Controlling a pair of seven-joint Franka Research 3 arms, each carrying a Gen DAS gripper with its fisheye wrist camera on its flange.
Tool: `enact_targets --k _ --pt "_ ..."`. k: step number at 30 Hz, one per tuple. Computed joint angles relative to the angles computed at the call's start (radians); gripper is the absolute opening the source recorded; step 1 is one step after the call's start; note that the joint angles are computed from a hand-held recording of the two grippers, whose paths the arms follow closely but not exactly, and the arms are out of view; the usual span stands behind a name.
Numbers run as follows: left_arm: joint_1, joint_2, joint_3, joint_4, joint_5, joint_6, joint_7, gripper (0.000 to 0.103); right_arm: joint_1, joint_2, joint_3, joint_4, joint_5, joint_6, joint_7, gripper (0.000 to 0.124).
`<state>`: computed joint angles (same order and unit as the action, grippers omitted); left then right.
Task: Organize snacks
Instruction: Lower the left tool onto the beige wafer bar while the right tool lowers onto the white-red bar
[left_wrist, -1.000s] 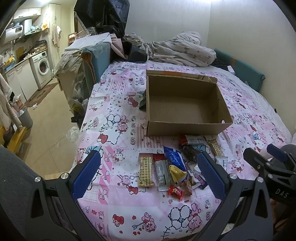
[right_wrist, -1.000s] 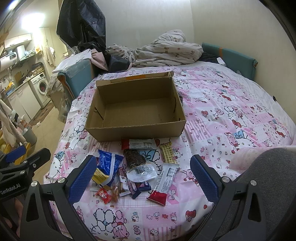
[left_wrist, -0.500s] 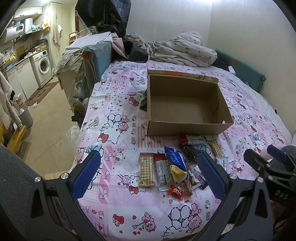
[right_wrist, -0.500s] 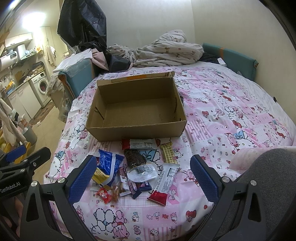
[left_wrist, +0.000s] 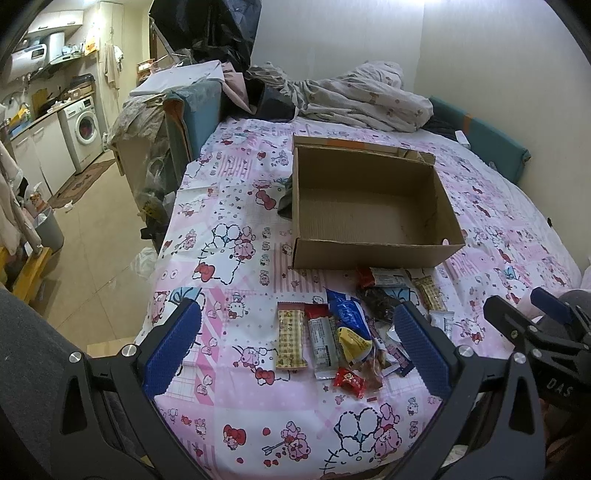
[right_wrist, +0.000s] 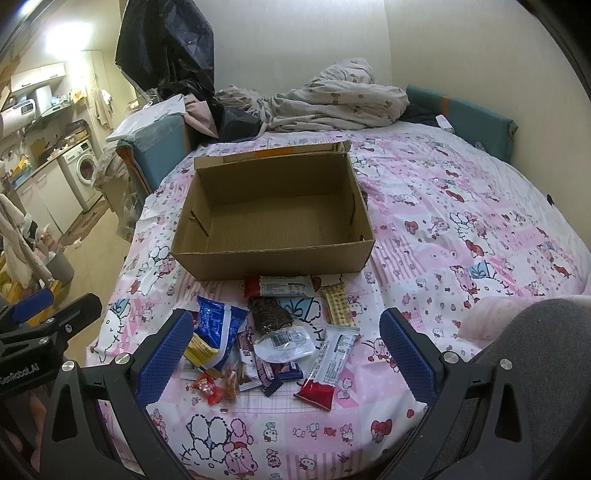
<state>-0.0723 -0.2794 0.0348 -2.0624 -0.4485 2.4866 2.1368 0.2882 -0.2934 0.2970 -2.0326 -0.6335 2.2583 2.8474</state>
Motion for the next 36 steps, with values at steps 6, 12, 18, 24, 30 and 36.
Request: enact_targets --k 6,12,18,24,30,36 --pt "0.011 0.028 -0.010 0.048 0.012 -0.050 -0.038 0.103 0.000 0.005 -0.023 0.007 0.045 0.009 -0.034 0.103" --pt "0.036 0.079 -0.044 0.119 0.101 -0.103 -0.096 0.103 -0.010 0.013 -0.050 0.014 0.116 0.003 -0.070 0.103" --pt "0.060 0.161 -0.072 0.237 0.161 -0.181 -0.174 0.103 -0.022 0.025 -0.096 0.017 0.259 -0.011 -0.144 0.103" --pt "0.083 0.273 -0.104 0.371 0.221 -0.251 -0.235 0.103 -0.043 0.062 -0.143 0.045 0.388 -0.075 -0.246 0.103" --pt "0.106 0.387 -0.129 0.495 0.303 -0.368 -0.321 0.103 -0.052 0.081 -0.204 0.014 0.620 -0.073 -0.336 0.101" --pt "0.126 0.465 -0.141 0.565 0.354 -0.465 -0.410 0.103 -0.058 0.123 -0.226 0.008 0.786 -0.066 -0.411 0.078"
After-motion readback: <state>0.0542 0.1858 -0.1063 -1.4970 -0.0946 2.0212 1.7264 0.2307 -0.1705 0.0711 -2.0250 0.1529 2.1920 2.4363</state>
